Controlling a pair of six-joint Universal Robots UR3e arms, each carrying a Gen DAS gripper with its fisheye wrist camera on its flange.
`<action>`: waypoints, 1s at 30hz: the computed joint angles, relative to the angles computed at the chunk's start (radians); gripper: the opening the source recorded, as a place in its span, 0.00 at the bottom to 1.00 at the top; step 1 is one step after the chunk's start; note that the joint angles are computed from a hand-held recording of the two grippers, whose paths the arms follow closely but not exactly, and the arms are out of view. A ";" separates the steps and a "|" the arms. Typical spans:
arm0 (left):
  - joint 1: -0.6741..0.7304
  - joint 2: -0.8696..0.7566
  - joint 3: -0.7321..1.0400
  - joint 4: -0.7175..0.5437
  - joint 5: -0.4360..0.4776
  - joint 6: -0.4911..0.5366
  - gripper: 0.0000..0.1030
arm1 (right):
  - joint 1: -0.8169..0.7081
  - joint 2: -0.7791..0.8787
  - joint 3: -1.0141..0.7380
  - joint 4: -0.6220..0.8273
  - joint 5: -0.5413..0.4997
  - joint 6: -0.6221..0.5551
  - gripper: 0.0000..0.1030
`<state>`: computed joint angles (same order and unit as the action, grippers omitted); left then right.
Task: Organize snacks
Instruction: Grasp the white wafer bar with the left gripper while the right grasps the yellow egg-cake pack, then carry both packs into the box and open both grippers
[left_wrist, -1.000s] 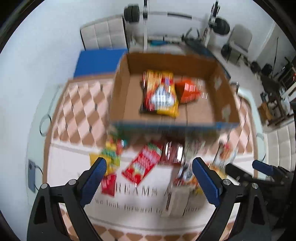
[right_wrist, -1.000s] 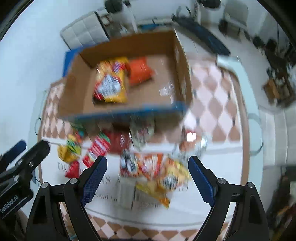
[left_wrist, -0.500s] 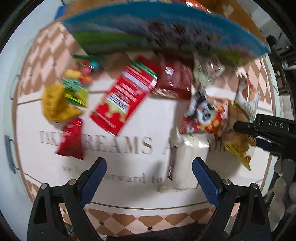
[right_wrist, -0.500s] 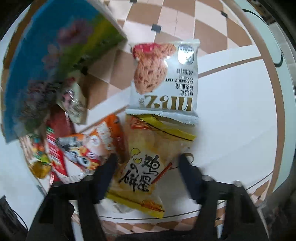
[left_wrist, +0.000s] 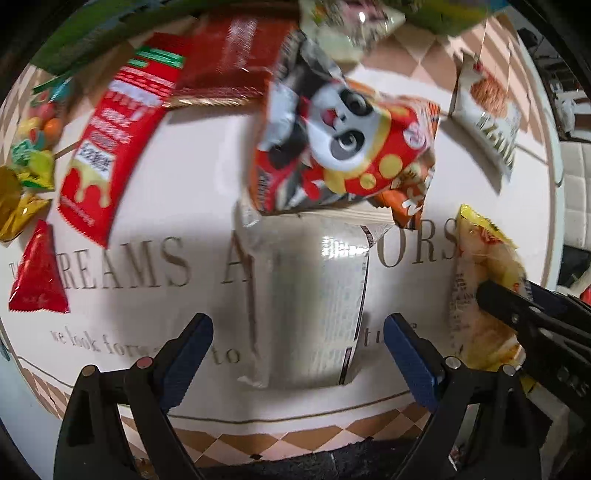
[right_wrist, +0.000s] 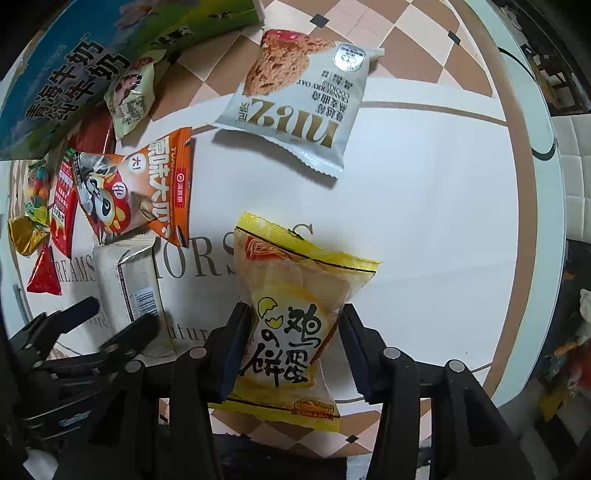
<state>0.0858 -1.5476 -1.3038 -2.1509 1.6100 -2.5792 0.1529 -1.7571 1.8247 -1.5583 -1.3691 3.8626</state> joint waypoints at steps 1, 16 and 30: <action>-0.010 0.014 -0.027 0.021 0.006 -0.004 0.86 | -0.009 -0.010 0.019 -0.009 0.013 0.008 0.55; 0.099 0.128 -0.112 -0.001 0.067 0.046 0.55 | 0.153 0.127 -0.103 -0.051 -0.003 0.137 0.50; 0.073 -0.036 0.186 -0.105 0.018 0.017 0.51 | 0.099 0.153 -0.166 -0.021 -0.024 0.079 0.41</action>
<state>0.1590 -1.5831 -1.1177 -2.2555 1.6275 -2.5625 0.2518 -1.6039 1.6590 -1.5798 -1.3932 3.9414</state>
